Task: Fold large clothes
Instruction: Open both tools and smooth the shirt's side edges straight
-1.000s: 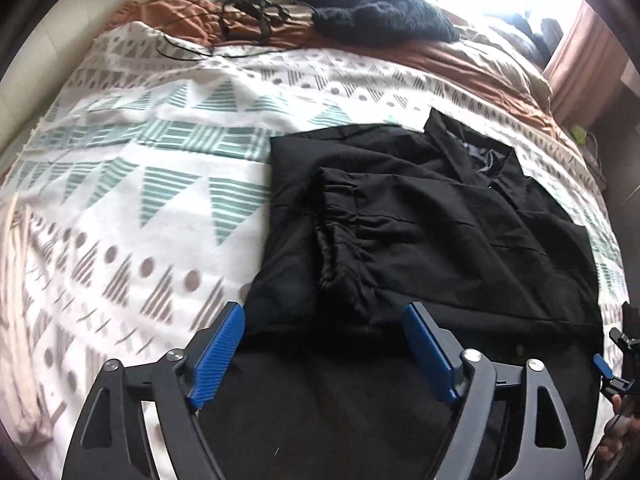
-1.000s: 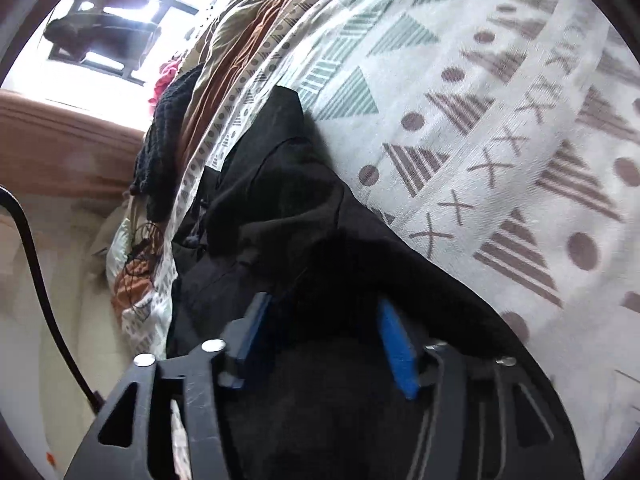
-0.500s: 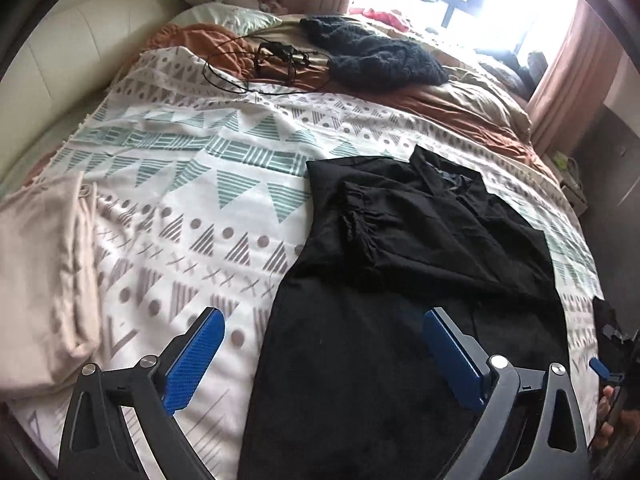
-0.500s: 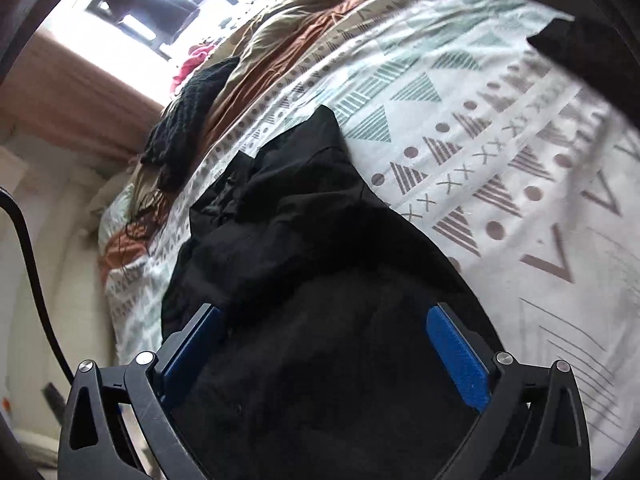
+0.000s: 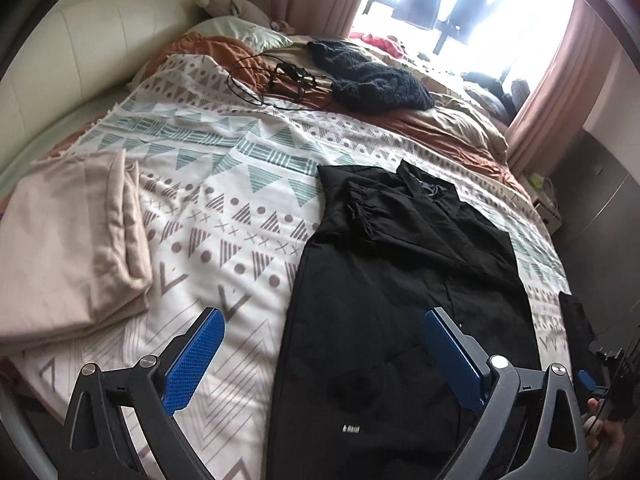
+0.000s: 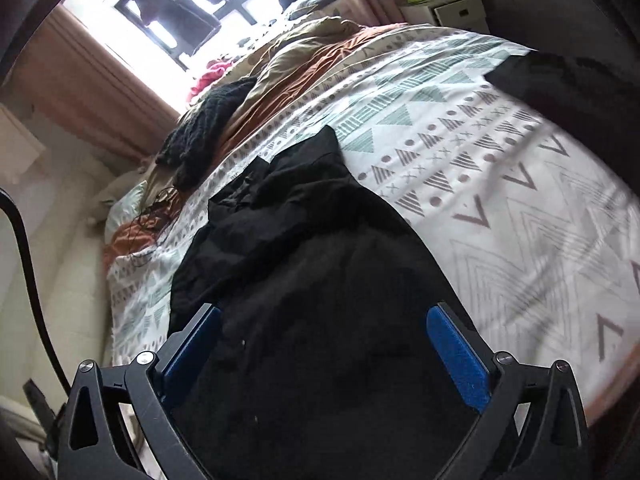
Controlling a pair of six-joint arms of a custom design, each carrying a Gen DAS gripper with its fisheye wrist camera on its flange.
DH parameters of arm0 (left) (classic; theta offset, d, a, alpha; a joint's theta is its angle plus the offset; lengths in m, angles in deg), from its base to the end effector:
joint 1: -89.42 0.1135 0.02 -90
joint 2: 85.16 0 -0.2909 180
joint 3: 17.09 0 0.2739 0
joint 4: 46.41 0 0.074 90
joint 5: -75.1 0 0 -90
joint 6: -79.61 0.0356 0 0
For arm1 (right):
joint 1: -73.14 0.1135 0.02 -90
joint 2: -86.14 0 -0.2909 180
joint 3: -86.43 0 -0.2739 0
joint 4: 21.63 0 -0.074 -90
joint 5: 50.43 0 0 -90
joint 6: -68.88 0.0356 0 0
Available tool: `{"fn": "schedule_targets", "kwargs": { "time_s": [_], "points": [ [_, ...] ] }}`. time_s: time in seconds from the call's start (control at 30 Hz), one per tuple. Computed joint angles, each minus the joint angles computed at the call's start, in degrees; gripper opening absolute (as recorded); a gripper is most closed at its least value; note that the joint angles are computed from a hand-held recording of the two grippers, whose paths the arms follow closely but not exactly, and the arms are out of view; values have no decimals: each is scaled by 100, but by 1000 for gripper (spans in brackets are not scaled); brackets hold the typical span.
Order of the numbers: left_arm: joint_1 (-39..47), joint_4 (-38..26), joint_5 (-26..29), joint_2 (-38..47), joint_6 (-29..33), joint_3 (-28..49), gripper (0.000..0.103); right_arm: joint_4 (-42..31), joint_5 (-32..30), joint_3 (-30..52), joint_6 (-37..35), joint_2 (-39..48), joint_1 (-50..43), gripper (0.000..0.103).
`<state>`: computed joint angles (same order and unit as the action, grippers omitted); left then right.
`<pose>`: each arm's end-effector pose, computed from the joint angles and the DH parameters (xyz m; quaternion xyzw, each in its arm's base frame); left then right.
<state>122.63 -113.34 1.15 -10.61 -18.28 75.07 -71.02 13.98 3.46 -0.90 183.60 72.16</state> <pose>0.2347 0.1419 0.3947 -0.2805 0.8864 -0.0523 0.3645 0.4003 0.0085 0.3188 0.0937 0.9142 0.2610 0.2955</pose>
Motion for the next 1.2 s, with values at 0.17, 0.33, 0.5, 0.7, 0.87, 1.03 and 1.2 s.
{"fn": "schedule_targets", "kwargs": {
  "time_s": [0.17, 0.33, 0.5, 0.7, 0.87, 1.03, 1.2],
  "points": [
    [392, -119, 351, -509, 297, -373, 100, 136, -154, -646, 44, -652, -141, 103],
    [865, -334, 723, -883, 653, -615, 100, 118, -306, -907, 4, -1044, -301, 102],
    [1433, -504, 1173, -1180, 1002, -929, 99, 9, -530, -1223, -367, -1473, -625, 102],
    [1845, -669, 1476, -1389, 1486, -1441, 90, -215, -820, -1545, -1048, -1752, -1167, 102],
    [2148, -739, 1576, -1480, 1863, -1874, 80, -188, -1006, -1955, -1517, -1808, -1525, 101],
    [2421, -688, 1663, -1443, 2124, -2316, 73, 110, -1147, -2502, -1834, -1696, -1767, 99],
    [2464, -519, 1733, -1312, 2166, -2697, 65, 363, -1320, -2811, -2019, -1344, -1880, 89]
  ]
}}
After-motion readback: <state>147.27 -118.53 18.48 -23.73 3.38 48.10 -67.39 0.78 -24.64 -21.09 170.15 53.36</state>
